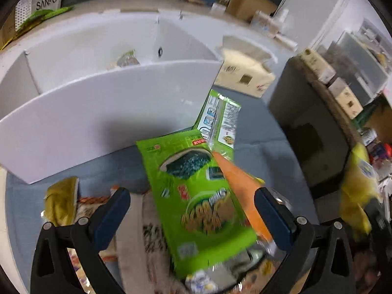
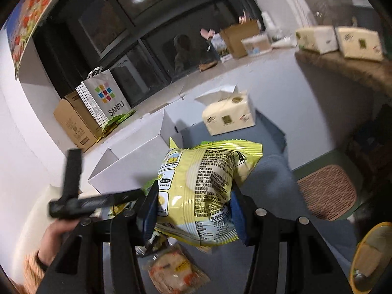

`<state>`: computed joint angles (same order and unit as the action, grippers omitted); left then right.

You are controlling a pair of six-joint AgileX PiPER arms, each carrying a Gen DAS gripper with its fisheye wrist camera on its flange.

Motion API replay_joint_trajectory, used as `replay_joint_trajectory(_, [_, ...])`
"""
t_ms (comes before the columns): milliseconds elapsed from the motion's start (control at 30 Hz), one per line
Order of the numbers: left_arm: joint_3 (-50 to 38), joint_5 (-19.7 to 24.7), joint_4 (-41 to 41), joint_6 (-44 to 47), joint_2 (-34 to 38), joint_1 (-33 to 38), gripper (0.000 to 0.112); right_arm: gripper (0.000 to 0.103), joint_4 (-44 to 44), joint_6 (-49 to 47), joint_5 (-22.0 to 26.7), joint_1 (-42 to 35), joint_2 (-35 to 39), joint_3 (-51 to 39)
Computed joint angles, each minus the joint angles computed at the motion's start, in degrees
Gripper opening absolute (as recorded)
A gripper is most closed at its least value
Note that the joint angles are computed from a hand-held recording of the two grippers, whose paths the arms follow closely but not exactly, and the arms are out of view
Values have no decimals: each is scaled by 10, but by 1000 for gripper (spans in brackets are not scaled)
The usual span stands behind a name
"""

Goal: Organize snacks
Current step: 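Grasp the green seaweed pack with the left gripper while the right grasps the yellow chip bag, then drop the green seaweed pack and yellow chip bag into the white box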

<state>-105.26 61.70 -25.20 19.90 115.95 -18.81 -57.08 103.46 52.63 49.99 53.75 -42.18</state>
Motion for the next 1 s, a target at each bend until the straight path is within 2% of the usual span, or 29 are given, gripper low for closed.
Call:
replay_joint_trajectory(133, [-34, 3, 52, -43, 35, -21, 103, 56, -21, 43, 90, 88, -13, 5])
replay_joint_trajectory(300, [-31, -7, 59, -32, 40, -25, 101, 56, -27, 71, 116, 120, -27, 20])
replay_joint_trajectory(367, [-33, 1, 40, -7, 43, -19, 77, 56, -29, 76, 113, 123, -30, 24])
replay_joint_trajectory(433, [-34, 4, 29, 10, 42, -14, 75, 57, -30, 76, 112, 123, -28, 24])
replay_joint_trajectory(500, [-7, -18, 21, 37, 20, -9, 72, 57, -31, 76, 109, 121, -27, 23])
replay_joint_trajectory(600, [46, -47, -36, 107, -29, 14, 72, 57, -29, 72, 105, 118, -23, 21])
replay_joint_trajectory(733, [115, -75, -123, 225, -109, 53, 72, 57, -28, 52, 67, 91, -7, 11])
replay_joint_trajectory(800, [129, -67, -182, 278, -137, 87, 72, 57, -23, 30, 37, 66, 9, 1])
replay_joint_trajectory(900, [107, -50, -223, 305, -146, 133, 72, 57, -10, -23, -32, 13, 41, -25])
replay_joint_trajectory(1000, [61, -34, -243, 313, -131, 165, 72, 57, 38, -130, -126, -68, 92, -78])
